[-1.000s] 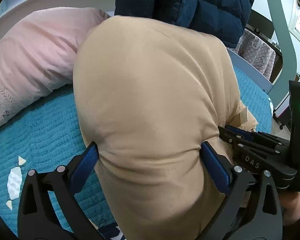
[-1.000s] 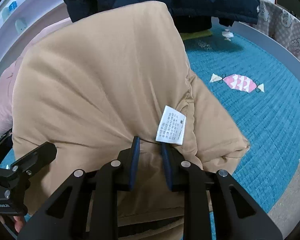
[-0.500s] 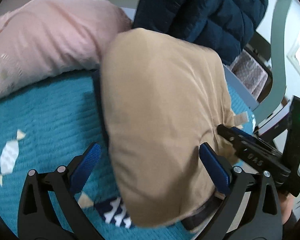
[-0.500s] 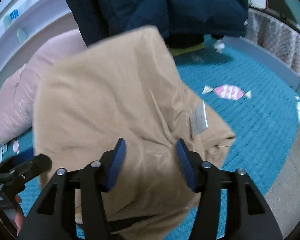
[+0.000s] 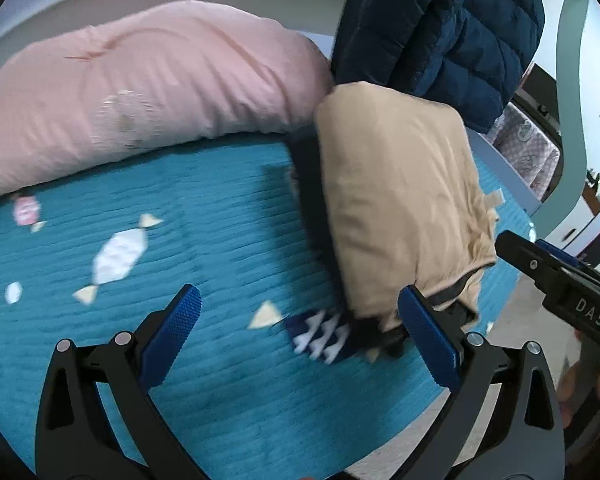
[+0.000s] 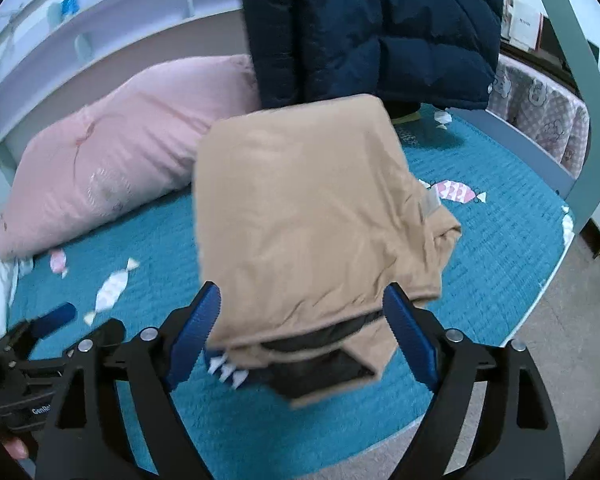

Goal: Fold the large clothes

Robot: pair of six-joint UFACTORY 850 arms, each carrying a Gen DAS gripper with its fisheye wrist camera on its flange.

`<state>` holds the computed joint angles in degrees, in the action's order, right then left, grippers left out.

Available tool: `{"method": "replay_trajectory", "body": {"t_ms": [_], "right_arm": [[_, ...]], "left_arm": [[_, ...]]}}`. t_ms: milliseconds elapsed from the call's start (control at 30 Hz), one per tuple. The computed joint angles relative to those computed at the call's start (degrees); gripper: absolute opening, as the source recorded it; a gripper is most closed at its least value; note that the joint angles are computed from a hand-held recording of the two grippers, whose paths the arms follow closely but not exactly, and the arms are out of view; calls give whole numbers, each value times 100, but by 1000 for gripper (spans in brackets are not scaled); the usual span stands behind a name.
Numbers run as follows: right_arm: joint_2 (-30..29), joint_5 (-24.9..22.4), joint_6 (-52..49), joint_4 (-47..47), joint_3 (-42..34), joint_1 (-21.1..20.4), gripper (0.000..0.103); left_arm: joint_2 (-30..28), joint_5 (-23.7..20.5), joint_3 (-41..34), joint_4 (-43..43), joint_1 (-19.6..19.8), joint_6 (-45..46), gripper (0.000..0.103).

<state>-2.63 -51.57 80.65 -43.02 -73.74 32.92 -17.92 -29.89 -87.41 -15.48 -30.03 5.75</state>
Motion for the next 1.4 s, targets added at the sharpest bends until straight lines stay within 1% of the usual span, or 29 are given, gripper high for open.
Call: {"method": "replay_trajectory", "body": {"t_ms": [33, 67, 100, 133, 200, 233, 267, 333, 400, 500, 600, 700, 800, 900, 1000, 1067, 1200, 1400], "right_arm": [[-59, -191, 45, -7, -79, 149, 81], [-91, -304, 112, -61, -122, 289, 82], [-138, -435, 140, -89, -181, 414, 91], [-195, -626, 196, -134, -258, 559, 94], [-269, -912, 372, -350, -356, 858, 94], [-307, -1034, 417, -399, -411, 975, 94], [-392, -1263, 463, -452, -523, 1125, 94], [-629, -1872, 570, -543, -810, 1395, 94], [-760, -2128, 682, -619, -971, 1602, 95], [-914, -2307, 741, -646, -1199, 1850, 95], [-1124, -2570, 728, -738, -1470, 2094, 95], [-1320, -2778, 790, -798, -1749, 2307, 95], [-1521, -2982, 762, -860, -2061, 2490, 96], [-1708, -3128, 755, -899, -2365, 2678, 96], [-1903, -3365, 692, -978, -2683, 2883, 96], [-1975, -3441, 673, -981, -2829, 2996, 96], [-2088, -3703, 721, -1073, -3092, 3319, 96], [-2135, -4048, 800, -1203, -3386, 3868, 96]], "left_arm": [[201, 45, 220, 243, 27, -168, 98], [313, 93, 344, 257, 54, -143, 98], [479, 163, 524, 397, 80, -265, 98], [684, 225, 728, 629, 101, -486, 98], [940, 282, 963, 629, 148, -438, 98], [1057, 307, 1066, 510, 180, -282, 98], [1206, 361, 1203, 327, 222, -19, 98], [1420, 465, 1410, 148, 292, 264, 98], [1669, 480, 1652, -340, 468, 753, 98], [2033, 540, 1996, -1033, 735, 1379, 98], [2304, 488, 2212, -1192, 956, 1626, 98], [2610, 470, 2452, -1564, 1196, 2072, 98], [2848, 315, 2615, -1947, 1479, 2495, 98], [3077, 233, 2753, -2102, 1731, 2678, 98], [3352, 76, 2882, -2323, 1991, 2948, 98], [3547, -95, 2958, -2501, 2178, 3144, 98], [4079, -236, 3160, -2348, 2433, 3131, 98], [4903, -748, 3304, -2300, 2877, 3119, 98]]}}
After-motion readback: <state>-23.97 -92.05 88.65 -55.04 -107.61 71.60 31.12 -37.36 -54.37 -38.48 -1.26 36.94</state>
